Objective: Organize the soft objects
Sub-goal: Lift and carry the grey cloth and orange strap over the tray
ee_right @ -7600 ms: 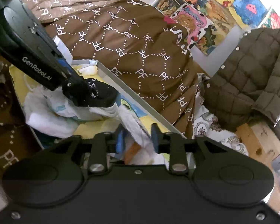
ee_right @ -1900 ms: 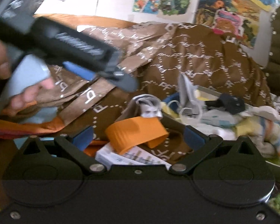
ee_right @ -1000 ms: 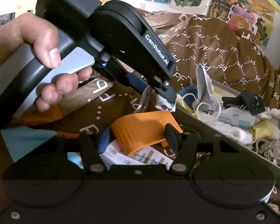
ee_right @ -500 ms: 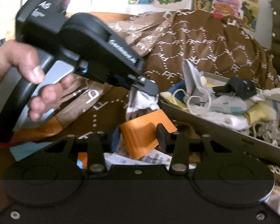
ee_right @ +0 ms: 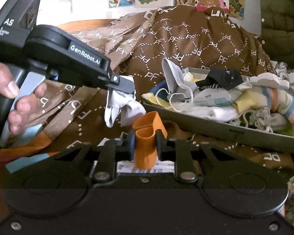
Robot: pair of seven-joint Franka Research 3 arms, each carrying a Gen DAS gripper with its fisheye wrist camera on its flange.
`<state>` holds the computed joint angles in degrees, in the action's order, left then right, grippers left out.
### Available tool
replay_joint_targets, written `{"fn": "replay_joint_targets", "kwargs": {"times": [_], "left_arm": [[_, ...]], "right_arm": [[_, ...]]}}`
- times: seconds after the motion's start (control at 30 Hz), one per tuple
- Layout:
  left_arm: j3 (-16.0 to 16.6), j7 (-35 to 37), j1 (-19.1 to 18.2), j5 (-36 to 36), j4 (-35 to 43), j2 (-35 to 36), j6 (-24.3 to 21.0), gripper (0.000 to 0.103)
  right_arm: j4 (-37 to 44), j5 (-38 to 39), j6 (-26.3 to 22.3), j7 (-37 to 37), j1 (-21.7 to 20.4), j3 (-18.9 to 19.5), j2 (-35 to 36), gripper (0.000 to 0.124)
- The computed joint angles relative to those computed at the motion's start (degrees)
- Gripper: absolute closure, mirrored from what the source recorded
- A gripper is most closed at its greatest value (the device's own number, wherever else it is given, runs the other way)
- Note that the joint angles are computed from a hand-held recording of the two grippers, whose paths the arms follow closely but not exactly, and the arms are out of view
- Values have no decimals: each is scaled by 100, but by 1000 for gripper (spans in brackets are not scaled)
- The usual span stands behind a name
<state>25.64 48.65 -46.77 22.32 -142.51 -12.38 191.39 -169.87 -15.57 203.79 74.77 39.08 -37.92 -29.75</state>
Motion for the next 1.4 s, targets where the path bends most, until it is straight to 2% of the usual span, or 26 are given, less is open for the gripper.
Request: {"fn": "replay_joint_targets", "kwargs": {"times": [0.13,0.23,0.4,0.57,0.73,0.83,0.97,1.1,1.17,1.3,1.33,1.4], "left_arm": [[-453,-88,460,49,135,130,202,93],[-649,-244,655,151,406,375,435,93],[-742,-890,766,723,1272,1076,835,93],[-1236,-1527,1214,1239,2333,1891,1066,93],[-1635,-1228,1315,693,3304,2729,1278,93],[-2251,-1474,1741,896,3922,3190,1137,93],[-3264,-1603,2434,1370,4513,3683,815,93],[-4100,-1487,2993,1653,4652,3971,589,93],[-4393,-1365,3198,1711,4621,4051,484,93],[-4635,-1079,3370,1591,4482,4094,428,93],[-4648,-995,3367,1533,4477,4107,421,93],[-4662,-828,3360,1415,4444,4110,440,93]], "right_arm": [[-45,74,-70,-151,-373,421,-107,118],[-59,160,-157,-389,-616,636,-307,118],[99,381,-236,-928,-885,693,-626,118],[564,651,98,-1416,-1208,728,-439,118],[1244,741,373,-1334,-1606,707,175,118],[1545,862,490,-1174,-2038,936,561,118],[1783,1151,433,-995,-2687,1414,943,118],[1875,1231,197,-812,-3195,1741,1157,118],[1849,1241,76,-747,-3342,1834,1204,118],[1777,1091,-162,-631,-3370,1745,1211,118],[1739,990,-201,-589,-3293,1611,1181,118],[1713,588,-199,-432,-2936,1043,1207,118]]}}
